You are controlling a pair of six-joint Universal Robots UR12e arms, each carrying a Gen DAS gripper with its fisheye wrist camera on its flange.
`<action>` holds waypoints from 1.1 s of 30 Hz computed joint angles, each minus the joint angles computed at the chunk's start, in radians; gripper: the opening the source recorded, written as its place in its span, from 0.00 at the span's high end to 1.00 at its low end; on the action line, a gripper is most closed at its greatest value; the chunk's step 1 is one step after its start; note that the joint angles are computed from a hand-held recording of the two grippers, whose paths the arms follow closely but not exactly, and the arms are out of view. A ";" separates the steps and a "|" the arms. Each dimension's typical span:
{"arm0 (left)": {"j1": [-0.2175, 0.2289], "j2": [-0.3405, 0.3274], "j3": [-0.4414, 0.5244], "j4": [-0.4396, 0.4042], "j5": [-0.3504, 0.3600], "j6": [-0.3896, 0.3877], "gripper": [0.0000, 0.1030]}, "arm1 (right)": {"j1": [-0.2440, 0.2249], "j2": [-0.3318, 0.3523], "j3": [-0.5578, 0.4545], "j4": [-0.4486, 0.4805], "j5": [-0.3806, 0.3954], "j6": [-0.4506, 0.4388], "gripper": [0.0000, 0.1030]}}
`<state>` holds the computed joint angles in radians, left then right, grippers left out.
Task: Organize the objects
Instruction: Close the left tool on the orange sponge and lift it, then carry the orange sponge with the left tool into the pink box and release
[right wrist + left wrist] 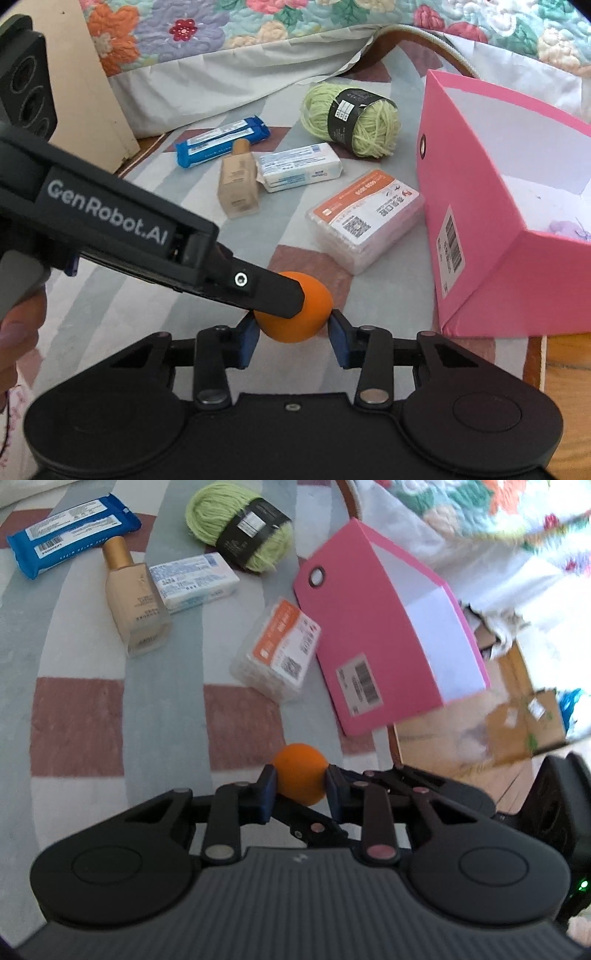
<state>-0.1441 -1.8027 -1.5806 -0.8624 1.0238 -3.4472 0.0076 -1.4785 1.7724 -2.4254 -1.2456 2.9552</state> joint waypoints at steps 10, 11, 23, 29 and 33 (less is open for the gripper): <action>-0.034 0.042 0.068 -0.128 0.051 0.094 0.74 | -0.020 -0.064 -0.036 0.146 0.026 -0.055 0.55; -0.040 0.045 0.081 -0.144 0.061 0.108 0.74 | -0.018 -0.071 -0.039 0.148 0.016 -0.072 0.55; -0.082 0.051 0.196 -0.210 0.102 0.183 0.74 | -0.037 -0.122 -0.108 0.227 -0.003 -0.103 0.55; -0.099 0.028 0.256 -0.232 0.096 0.195 0.74 | -0.069 -0.134 -0.126 0.236 0.019 -0.119 0.55; -0.108 -0.003 0.306 -0.240 0.083 0.187 0.74 | -0.095 -0.133 -0.137 0.233 0.036 -0.138 0.55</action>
